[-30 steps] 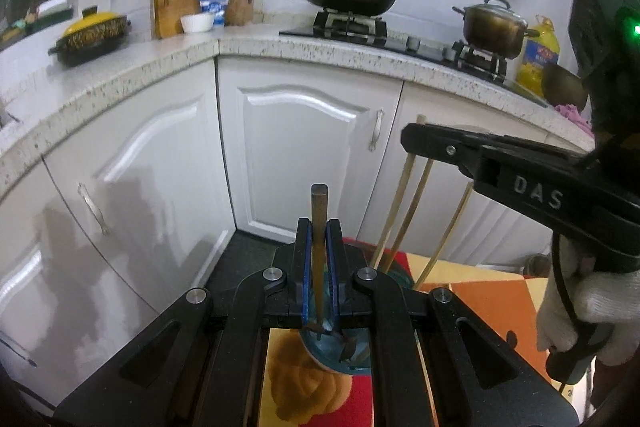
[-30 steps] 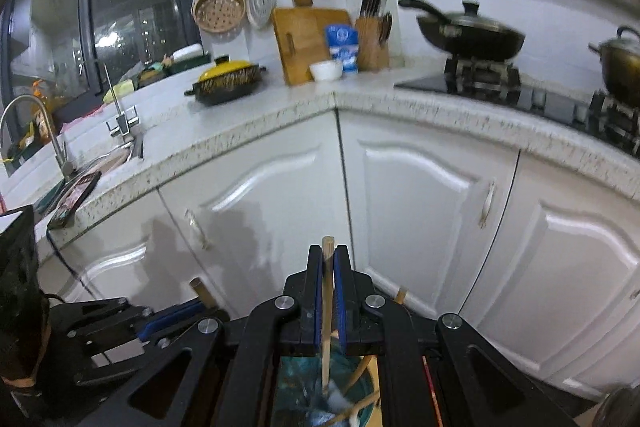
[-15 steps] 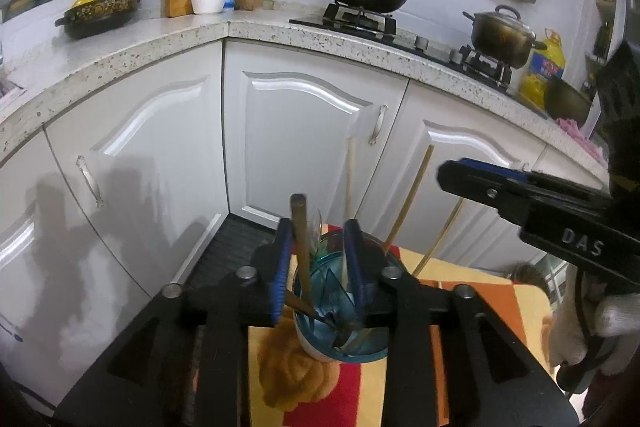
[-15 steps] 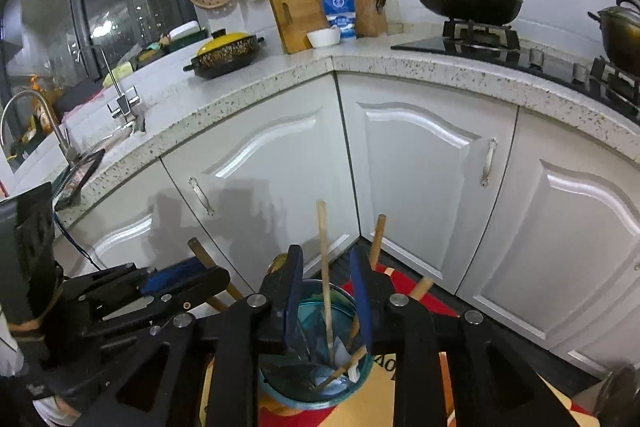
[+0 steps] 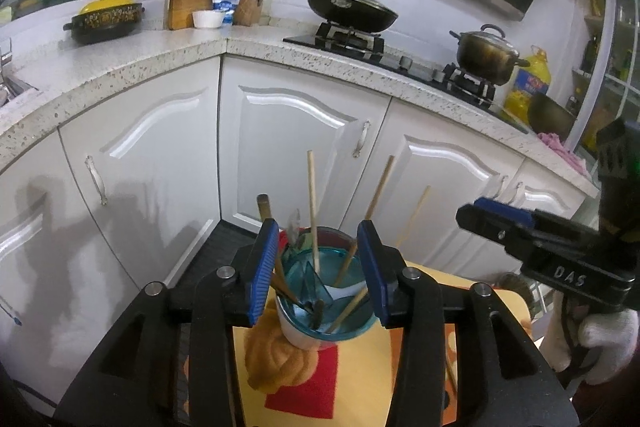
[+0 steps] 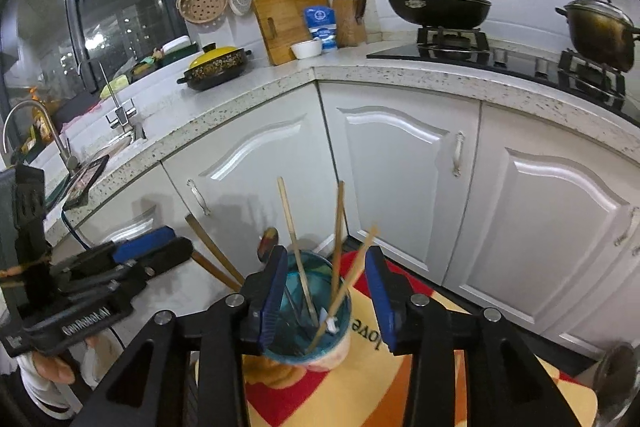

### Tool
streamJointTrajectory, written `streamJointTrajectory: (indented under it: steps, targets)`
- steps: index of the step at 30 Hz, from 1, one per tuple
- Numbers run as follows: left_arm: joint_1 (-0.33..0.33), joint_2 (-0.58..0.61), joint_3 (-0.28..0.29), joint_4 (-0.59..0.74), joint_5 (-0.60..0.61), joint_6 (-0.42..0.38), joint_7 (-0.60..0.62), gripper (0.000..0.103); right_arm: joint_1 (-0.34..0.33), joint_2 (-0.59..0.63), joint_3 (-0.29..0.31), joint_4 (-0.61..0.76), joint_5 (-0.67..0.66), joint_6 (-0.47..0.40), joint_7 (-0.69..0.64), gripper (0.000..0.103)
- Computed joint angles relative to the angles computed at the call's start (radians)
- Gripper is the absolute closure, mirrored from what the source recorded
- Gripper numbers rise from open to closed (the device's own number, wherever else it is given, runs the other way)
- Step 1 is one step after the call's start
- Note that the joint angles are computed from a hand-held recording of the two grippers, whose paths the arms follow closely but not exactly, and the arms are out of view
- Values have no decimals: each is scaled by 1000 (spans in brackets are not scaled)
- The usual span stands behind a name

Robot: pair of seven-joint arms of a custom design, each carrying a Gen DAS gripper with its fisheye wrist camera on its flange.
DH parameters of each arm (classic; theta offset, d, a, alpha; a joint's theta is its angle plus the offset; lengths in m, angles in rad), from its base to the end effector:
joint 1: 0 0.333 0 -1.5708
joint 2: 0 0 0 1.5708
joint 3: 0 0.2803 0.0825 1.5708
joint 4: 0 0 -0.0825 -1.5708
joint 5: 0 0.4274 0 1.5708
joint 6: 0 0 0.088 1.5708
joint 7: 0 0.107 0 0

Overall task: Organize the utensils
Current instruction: 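Withdraw both grippers from the holder toward the two chopsticks on the mat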

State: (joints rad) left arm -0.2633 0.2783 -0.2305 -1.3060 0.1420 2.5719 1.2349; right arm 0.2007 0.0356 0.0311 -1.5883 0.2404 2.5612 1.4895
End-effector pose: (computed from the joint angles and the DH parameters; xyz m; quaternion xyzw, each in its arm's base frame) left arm 0.6460 -0.3189 0.6755 -0.5583 0.6781 -0.4309 0.2067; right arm 0.6451 0.1482 0.6770 -0.6809 0.5695 -0.2131 0.4081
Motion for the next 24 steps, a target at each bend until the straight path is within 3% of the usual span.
streamJointTrajectory:
  steps: [7, 24]
  targets:
    - [-13, -69, -15, -90, 6, 34, 23, 63, -11, -105, -4, -140, -42, 21, 56, 63]
    - [-70, -64, -40, -146, 7, -5, 42, 63, -50, -279, 12, -386, -132, 29, 165, 63]
